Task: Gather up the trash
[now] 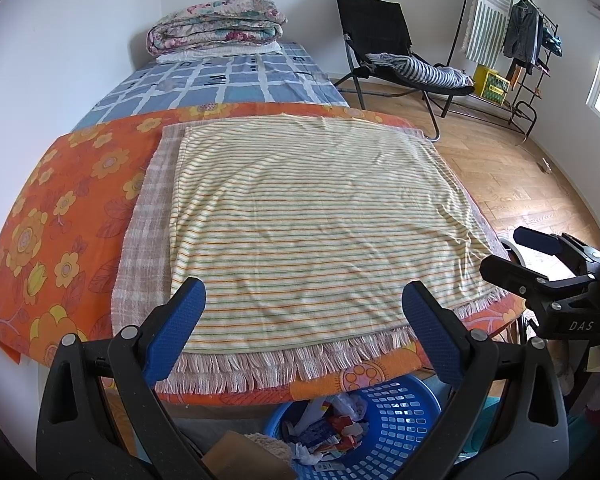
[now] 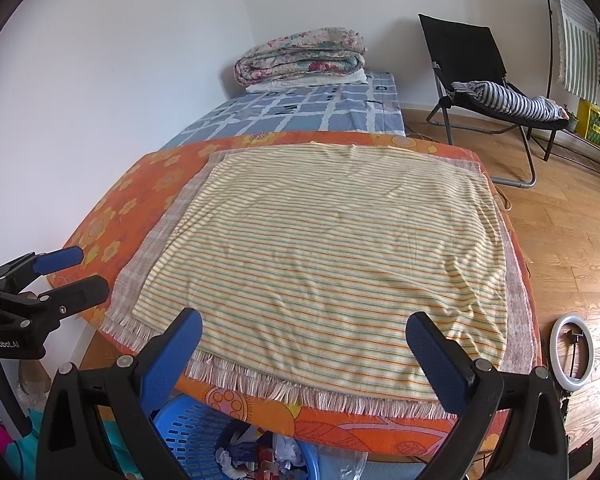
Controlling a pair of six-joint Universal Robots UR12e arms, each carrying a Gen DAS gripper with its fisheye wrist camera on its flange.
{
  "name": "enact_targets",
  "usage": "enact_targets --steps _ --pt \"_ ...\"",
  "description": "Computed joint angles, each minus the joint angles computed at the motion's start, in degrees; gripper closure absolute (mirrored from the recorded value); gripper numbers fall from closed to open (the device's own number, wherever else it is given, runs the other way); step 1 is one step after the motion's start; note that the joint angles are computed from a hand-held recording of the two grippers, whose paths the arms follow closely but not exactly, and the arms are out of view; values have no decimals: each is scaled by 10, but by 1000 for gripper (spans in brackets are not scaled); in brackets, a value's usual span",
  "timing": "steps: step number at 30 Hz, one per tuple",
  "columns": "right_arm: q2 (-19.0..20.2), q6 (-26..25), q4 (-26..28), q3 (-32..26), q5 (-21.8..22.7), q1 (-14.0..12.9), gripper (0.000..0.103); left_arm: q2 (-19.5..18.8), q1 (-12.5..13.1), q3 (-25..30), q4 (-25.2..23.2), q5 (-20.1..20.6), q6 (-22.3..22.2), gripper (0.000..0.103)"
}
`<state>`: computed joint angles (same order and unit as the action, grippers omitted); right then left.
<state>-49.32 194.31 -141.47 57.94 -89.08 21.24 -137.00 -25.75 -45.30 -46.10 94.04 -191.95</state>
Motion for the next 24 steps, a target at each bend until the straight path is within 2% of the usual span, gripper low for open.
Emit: enact_targets --steps 24 --pt "2 2 6 -1 1 3 0 13 -4 -26 -3 12 -10 3"
